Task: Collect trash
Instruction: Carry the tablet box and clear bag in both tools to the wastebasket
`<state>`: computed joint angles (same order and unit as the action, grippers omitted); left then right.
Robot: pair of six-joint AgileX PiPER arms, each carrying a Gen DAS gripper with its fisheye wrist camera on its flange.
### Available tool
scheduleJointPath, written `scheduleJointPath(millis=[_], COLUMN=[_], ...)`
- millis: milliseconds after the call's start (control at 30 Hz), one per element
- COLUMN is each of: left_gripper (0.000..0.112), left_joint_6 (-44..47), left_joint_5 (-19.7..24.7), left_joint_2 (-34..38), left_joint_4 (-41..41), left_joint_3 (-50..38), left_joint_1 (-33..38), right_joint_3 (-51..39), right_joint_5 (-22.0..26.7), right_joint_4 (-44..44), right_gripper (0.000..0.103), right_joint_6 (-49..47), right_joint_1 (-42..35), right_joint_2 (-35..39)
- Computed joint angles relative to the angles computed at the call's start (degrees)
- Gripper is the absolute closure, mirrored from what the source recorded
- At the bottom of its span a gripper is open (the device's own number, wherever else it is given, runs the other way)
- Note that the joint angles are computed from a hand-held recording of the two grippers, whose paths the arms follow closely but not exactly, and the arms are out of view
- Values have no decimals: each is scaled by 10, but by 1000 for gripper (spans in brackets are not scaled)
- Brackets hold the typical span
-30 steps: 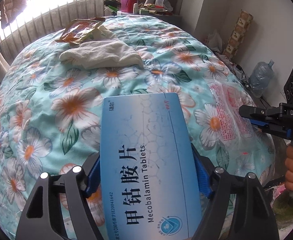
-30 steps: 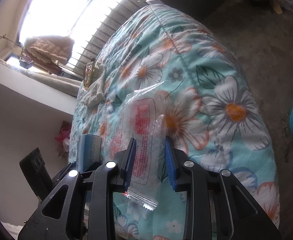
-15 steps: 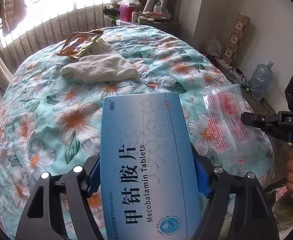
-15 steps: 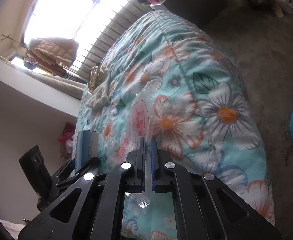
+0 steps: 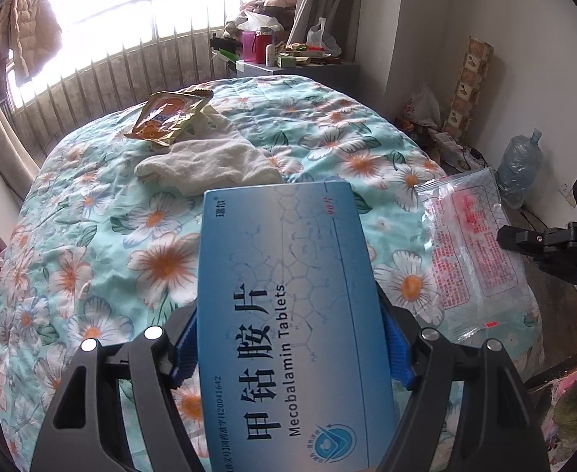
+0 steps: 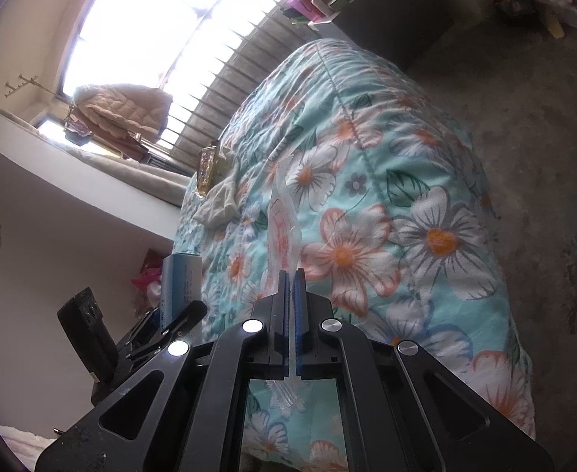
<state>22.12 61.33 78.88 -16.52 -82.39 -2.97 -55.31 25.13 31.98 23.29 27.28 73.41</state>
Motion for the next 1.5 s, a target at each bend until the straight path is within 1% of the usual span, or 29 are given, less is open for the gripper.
scheduleJointPath(millis=[200,700,1000,1067,1267,1367,1500], left_gripper=[39,39,39,39,39,39,39], left_joint_6=[1,8,12,17,29,31,0], left_joint_5=[-2,-17,-12,-10,0,4,8], left_joint_2=[-2,-15,-20,-18,-4,5,24], left_joint_4=[-6,-8,-13,-20,-24,-24,15], left_joint_3=[4,13,-4,-14,-57,-79,-115], left_joint_1=[13,23,18,16,-10,-31,-96], right_joint_3=[-2,-23,-6,-5,4,22,56], right_joint_5=[1,-3,-10,-10,-19,-34,-58], right_joint_4=[32,16,11,-5,-67,-57,-40], right_gripper=[103,103,103,103,103,103,103], right_joint_6=[-27,-18,-15,1,69,66,53], right_joint_1=[-5,6,-1,0,10,7,-4], right_joint_2=[4,8,-22,-28,-52,-65,-90])
